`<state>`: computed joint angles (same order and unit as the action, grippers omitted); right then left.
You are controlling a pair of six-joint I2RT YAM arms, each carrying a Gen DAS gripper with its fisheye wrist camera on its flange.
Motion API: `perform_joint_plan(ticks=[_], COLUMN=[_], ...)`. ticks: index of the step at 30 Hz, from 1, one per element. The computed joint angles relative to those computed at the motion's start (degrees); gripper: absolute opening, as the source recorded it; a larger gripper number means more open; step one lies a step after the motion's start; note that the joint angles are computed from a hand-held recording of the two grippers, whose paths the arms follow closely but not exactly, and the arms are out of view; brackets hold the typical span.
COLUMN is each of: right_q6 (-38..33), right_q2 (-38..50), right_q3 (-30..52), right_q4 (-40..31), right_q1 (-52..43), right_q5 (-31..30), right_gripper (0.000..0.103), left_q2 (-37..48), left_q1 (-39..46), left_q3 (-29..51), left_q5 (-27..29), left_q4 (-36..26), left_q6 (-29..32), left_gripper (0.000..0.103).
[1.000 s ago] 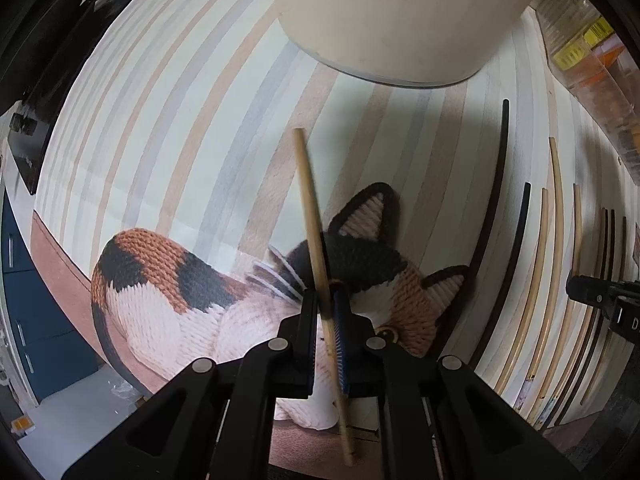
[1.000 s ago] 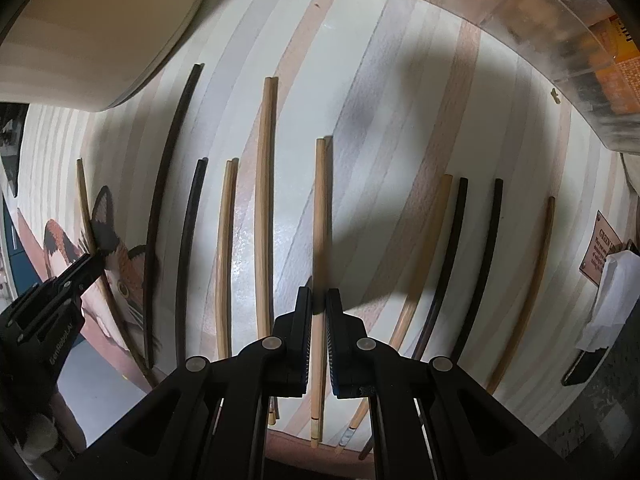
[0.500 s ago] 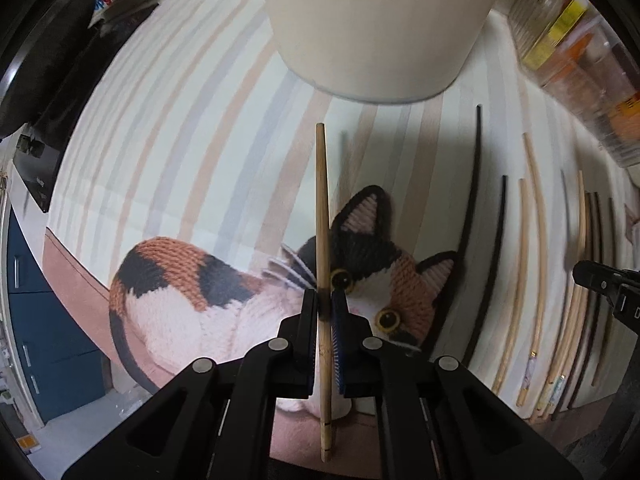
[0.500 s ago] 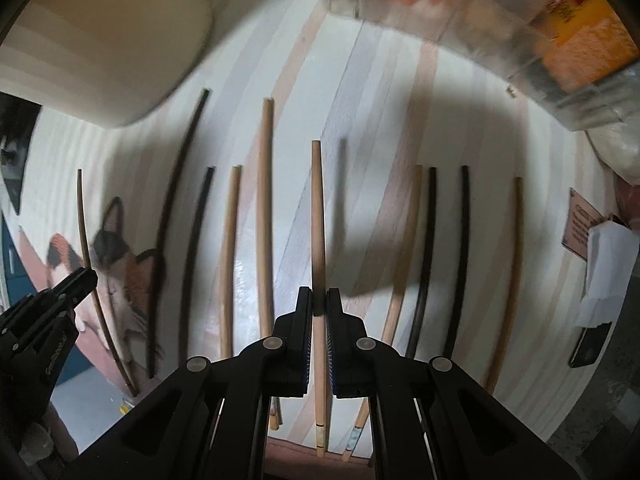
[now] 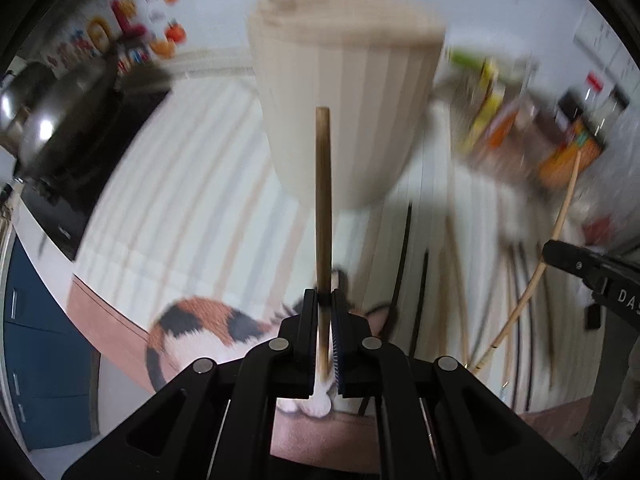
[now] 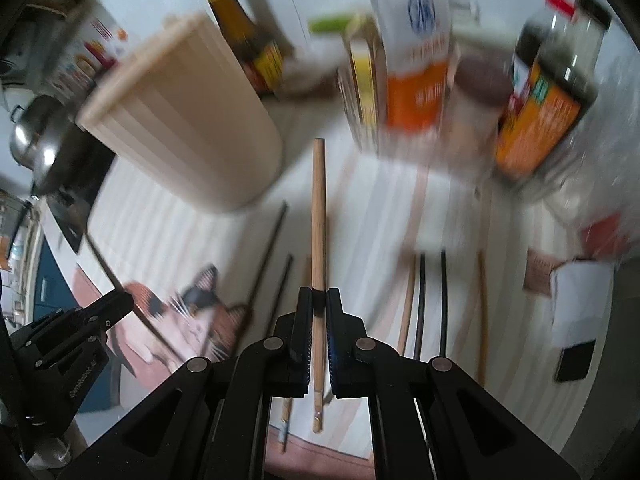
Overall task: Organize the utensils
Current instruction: 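Lift the wooden chopsticks with both tools toward the cream utensil holder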
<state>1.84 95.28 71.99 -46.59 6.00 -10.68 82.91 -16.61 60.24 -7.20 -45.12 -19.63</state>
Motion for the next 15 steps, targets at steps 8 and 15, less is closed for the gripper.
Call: perform_joint_plan(ticks=[8,15], right_q6=[3.1,4.0], right_q2=[-4.3,5.2], right_q3=[13.7,43.9], right_q4=[-1.9,-11.7], right_q1=[-0.3,0.2], right_q5=[-4.6,-8.9], right_gripper=[0.007,0.006], left_q2=[-8.2,-4.8], left_q1=[6.1,11.3], left_q3=[11.4,29.4], left_q5=[0.8,4.7], left_q4=[-4.8,-10.1], left_q6=[2.4,4.7], left_gripper=[0.004,0.004])
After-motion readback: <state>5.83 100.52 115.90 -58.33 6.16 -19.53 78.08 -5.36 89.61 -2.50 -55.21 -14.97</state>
